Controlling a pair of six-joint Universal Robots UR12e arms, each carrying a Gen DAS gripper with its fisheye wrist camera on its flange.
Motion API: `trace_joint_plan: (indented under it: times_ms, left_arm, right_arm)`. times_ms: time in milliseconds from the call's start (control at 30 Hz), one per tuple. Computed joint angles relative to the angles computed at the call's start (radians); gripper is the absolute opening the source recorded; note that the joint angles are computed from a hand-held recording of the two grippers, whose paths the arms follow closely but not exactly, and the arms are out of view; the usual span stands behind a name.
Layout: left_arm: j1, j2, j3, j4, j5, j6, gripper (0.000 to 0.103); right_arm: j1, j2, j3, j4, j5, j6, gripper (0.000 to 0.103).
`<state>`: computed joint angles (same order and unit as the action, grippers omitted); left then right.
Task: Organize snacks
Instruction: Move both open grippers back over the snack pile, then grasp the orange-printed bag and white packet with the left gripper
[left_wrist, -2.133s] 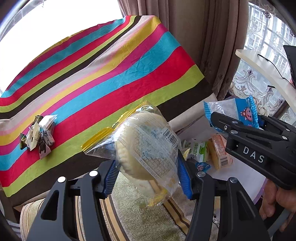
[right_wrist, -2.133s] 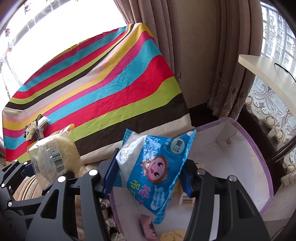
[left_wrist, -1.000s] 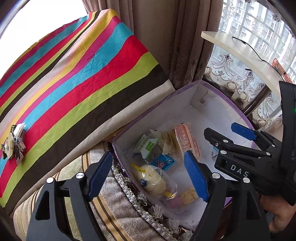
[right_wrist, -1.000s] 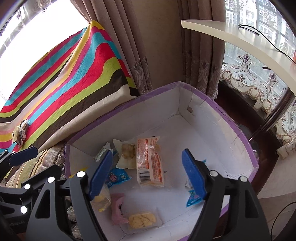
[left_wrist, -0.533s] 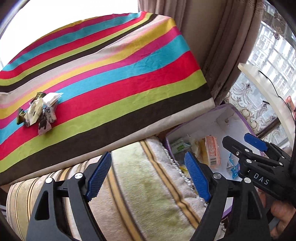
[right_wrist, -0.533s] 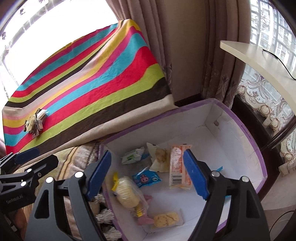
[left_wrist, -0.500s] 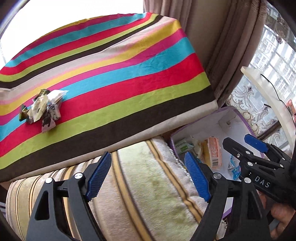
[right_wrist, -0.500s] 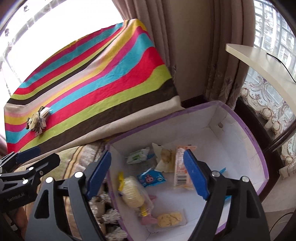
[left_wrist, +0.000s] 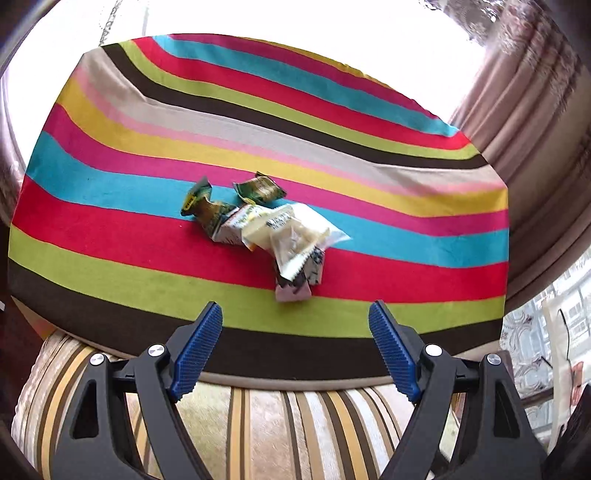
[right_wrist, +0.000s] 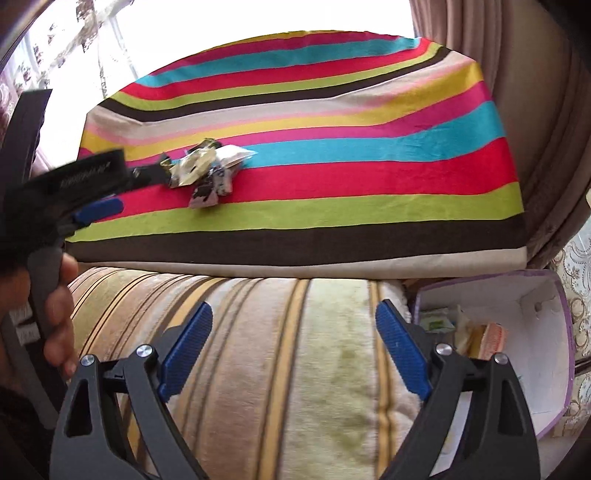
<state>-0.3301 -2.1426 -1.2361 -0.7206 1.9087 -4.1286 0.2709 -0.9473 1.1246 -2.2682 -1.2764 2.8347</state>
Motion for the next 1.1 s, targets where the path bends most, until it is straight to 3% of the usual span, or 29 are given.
trace_joint_plan:
  times_ms: [67,267,467,533,633,767,867,933,1000,1100]
  left_arm:
    - [0.035,0.016,-0.039,0.060,-0.081,-0.040,0.079]
    - [0.091,0.018,-0.083,0.122,-0.178,-0.120,0.078]
    - [0.134,-0.003,-0.103,0.209,-0.299,-0.198,0.077]
    - [0.150,-0.013,-0.110,0.244,-0.352,-0.232,0.073]
    - [0.167,-0.033,-0.110,0.285,-0.429,-0.275,0.069]
    - [0.176,-0.058,-0.094,0.318,-0.462,-0.290,0.063]
    - [0.179,-0.072,-0.080,0.331,-0.467,-0.286,0.051]
    - [0.180,-0.078,-0.071,0.333,-0.478,-0.268,0.036]
    - [0.177,-0.076,-0.067,0.325,-0.465,-0.248,0.030]
    - [0.172,-0.067,-0.078,0.325,-0.442,-0.248,0.029]
  right_arm:
    - [0.019,-0.003,0.012,-0.006,-0.012,0.001,0.091]
    - [0.055,-0.009,0.034,-0.020,0.007,-0.036,0.096]
    - [0.076,0.040,-0.034,0.050,-0.063,-0.007,0.101]
    - [0.074,0.053,-0.055,0.066,-0.057,0.007,0.101]
    - [0.087,0.070,-0.083,0.099,-0.120,0.003,0.101]
    - [0.097,0.066,-0.066,0.067,-0.164,-0.020,0.101]
    - [0.096,0.063,-0.062,0.068,-0.156,-0.015,0.101]
    - [0.095,0.064,-0.063,0.072,-0.149,-0.013,0.101]
    - [0.088,0.068,-0.075,0.097,-0.123,-0.001,0.102]
    - [0.084,0.070,-0.079,0.104,-0.110,0.003,0.102]
